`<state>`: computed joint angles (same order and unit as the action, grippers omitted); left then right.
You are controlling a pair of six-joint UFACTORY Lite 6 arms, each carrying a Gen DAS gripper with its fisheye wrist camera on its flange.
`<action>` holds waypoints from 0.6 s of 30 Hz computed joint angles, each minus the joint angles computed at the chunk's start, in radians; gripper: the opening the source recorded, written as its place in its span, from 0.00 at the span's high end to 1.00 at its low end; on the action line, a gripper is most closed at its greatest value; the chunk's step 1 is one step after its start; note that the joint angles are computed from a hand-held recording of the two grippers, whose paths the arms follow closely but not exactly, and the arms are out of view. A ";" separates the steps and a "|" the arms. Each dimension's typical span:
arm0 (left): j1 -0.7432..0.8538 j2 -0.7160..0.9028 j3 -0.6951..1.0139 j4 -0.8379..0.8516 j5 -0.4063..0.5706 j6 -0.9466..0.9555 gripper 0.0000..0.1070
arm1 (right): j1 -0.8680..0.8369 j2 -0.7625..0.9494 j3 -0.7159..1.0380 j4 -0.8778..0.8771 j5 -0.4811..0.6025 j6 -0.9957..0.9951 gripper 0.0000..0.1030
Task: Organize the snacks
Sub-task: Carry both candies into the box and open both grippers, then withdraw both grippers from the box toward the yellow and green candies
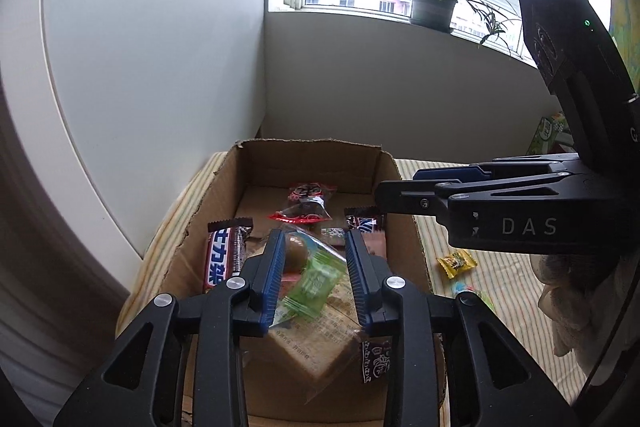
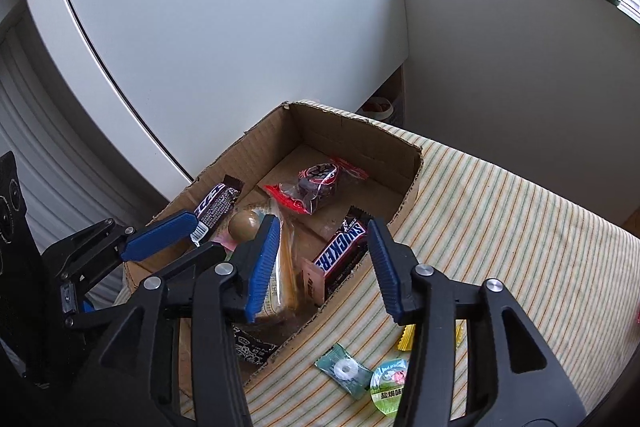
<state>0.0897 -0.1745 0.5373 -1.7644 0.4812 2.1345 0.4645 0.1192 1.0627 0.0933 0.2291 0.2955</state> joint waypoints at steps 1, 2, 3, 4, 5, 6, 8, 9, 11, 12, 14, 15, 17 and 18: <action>-0.001 0.002 0.004 0.008 0.002 -0.010 0.72 | -0.001 -0.007 -0.004 -0.010 0.004 0.010 0.54; -0.005 -0.004 0.003 0.017 0.004 -0.023 0.72 | -0.003 -0.019 -0.013 -0.021 0.008 0.019 0.54; -0.014 -0.010 0.003 0.020 0.002 -0.034 0.72 | -0.006 -0.033 -0.023 -0.037 0.012 0.034 0.54; -0.021 -0.019 0.001 0.028 0.001 -0.048 0.72 | -0.010 -0.051 -0.039 -0.043 0.014 0.040 0.54; -0.032 -0.027 -0.001 0.028 -0.001 -0.053 0.72 | -0.017 -0.070 -0.054 -0.038 0.017 0.032 0.54; -0.042 -0.038 -0.007 0.025 -0.004 -0.055 0.72 | -0.024 -0.090 -0.072 -0.038 0.022 0.027 0.54; -0.069 -0.042 -0.008 0.012 -0.018 -0.058 0.72 | -0.043 -0.139 -0.114 -0.050 0.031 0.030 0.54; -0.079 -0.044 -0.008 0.016 -0.020 -0.068 0.72 | -0.052 -0.162 -0.137 -0.062 0.035 0.040 0.54; -0.107 -0.049 -0.007 0.027 -0.023 -0.093 0.72 | -0.085 -0.222 -0.190 -0.038 0.045 0.012 0.54; -0.124 -0.057 -0.012 0.022 -0.031 -0.095 0.72 | -0.106 -0.255 -0.218 -0.024 0.051 -0.007 0.53; -0.166 -0.066 -0.019 0.009 -0.053 -0.091 0.72 | -0.154 -0.319 -0.269 0.005 0.070 -0.044 0.52; -0.194 -0.072 -0.025 -0.010 -0.071 -0.082 0.72 | -0.183 -0.350 -0.295 0.031 0.080 -0.076 0.52; -0.242 -0.088 -0.041 -0.027 -0.093 -0.077 0.72 | -0.244 -0.403 -0.334 0.097 0.103 -0.163 0.52; -0.265 -0.101 -0.053 -0.030 -0.101 -0.080 0.72 | -0.275 -0.426 -0.349 0.121 0.116 -0.200 0.52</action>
